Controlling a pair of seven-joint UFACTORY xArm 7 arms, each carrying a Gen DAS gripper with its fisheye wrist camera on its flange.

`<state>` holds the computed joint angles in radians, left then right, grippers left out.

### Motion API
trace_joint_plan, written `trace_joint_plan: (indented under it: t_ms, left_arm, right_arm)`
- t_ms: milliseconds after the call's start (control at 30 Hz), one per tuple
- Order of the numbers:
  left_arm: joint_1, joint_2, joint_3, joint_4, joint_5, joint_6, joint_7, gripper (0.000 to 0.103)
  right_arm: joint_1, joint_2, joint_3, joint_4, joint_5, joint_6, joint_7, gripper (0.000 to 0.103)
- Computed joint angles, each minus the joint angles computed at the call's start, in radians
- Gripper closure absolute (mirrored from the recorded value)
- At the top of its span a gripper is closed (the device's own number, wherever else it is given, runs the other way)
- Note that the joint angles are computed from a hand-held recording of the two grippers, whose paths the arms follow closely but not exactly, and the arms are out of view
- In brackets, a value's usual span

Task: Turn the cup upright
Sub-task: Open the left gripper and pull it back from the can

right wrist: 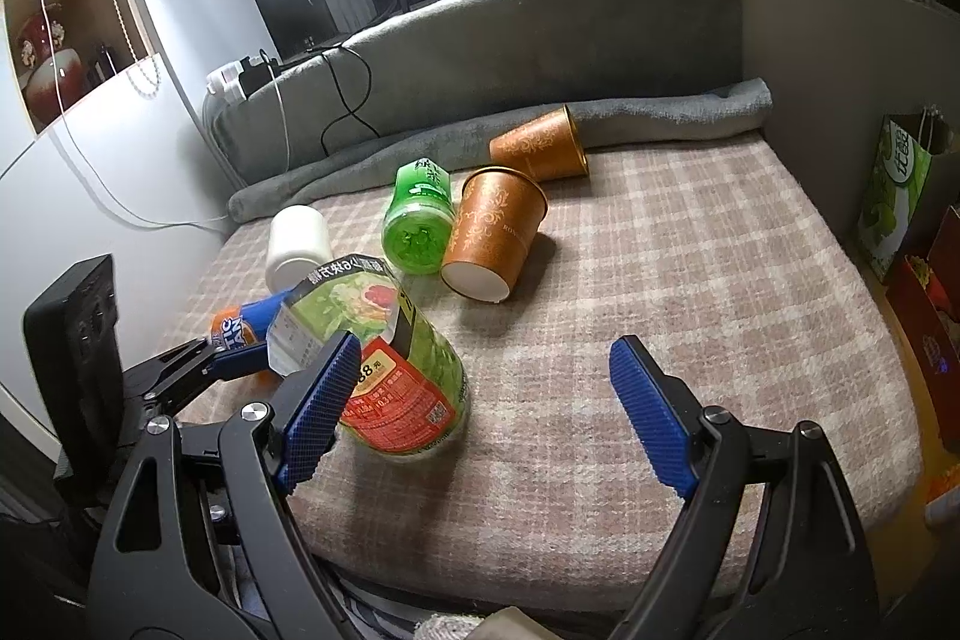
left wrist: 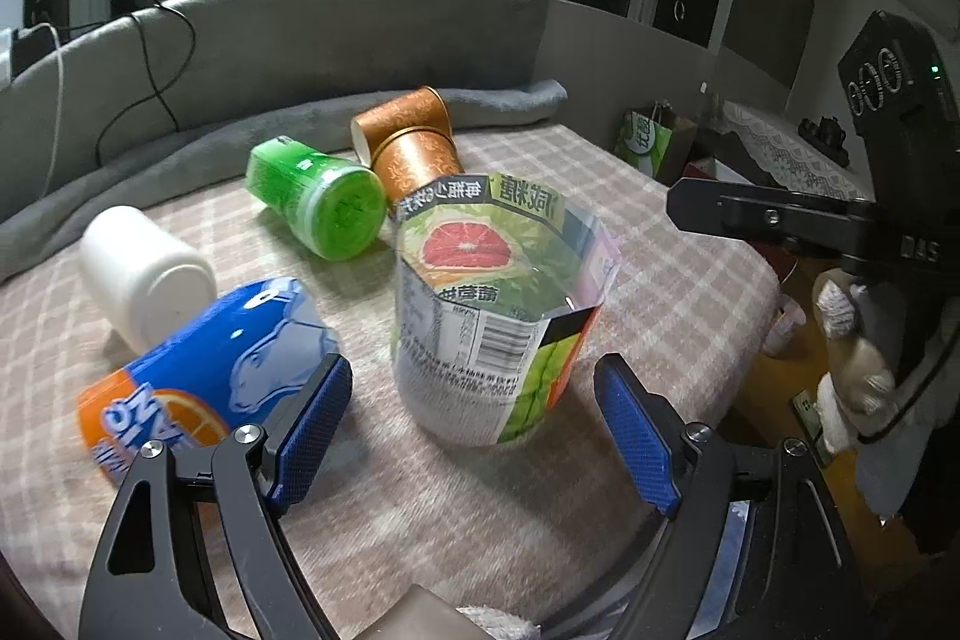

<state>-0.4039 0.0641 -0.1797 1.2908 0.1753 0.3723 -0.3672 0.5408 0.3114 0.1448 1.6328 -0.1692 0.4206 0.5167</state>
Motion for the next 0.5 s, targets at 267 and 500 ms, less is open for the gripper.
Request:
trace_joint_plan:
  t_ms: [267,500]
  left_arm:
    - [0.013,-0.074,0.002,-0.020,0.295,0.029,-0.281,0.020]
    - [0.061,-0.118,-0.026,-0.002,0.571,0.077,-0.570,0.016]
  right_arm:
    - [0.052,-0.012,-0.060,0.003,-0.147,-0.002,0.128,0.016]
    - [0.049,-0.015,-0.070,0.011,-0.229,-0.020,0.211,0.009]
